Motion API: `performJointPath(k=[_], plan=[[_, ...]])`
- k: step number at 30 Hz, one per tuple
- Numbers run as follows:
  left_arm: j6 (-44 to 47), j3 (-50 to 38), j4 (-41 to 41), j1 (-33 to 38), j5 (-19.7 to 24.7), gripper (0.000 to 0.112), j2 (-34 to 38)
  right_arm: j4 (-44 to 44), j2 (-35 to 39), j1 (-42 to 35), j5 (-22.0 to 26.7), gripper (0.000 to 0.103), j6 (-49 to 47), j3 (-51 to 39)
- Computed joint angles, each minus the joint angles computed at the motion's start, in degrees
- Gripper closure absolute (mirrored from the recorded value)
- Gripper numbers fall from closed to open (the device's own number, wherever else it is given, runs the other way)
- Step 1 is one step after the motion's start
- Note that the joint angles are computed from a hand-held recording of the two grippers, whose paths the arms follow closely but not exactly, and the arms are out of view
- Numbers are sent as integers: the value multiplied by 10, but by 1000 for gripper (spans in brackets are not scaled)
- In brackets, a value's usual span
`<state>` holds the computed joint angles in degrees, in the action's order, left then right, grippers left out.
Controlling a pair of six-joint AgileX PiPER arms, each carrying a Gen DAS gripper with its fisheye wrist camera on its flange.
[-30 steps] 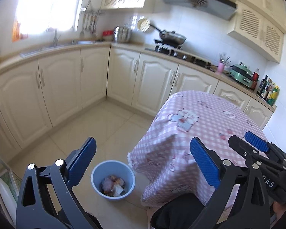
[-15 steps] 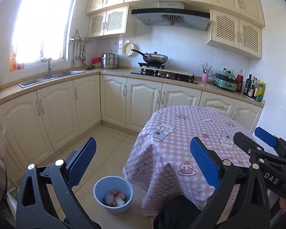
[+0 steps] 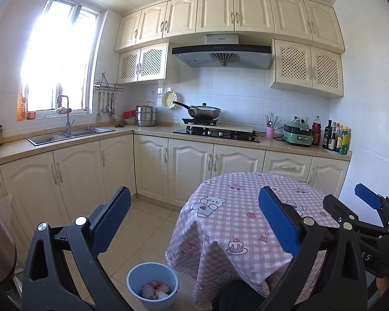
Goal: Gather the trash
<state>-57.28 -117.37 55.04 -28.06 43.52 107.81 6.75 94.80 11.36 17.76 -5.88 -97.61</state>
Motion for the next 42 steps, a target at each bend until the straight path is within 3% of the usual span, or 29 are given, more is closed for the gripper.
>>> performJointPath(k=[7, 42], plan=[[3, -4, 24, -20, 13, 17, 7, 30, -18, -7, -25, 13, -30, 32], [2, 8, 34, -26, 7, 17, 3, 15, -11, -2, -20, 12, -25, 22]])
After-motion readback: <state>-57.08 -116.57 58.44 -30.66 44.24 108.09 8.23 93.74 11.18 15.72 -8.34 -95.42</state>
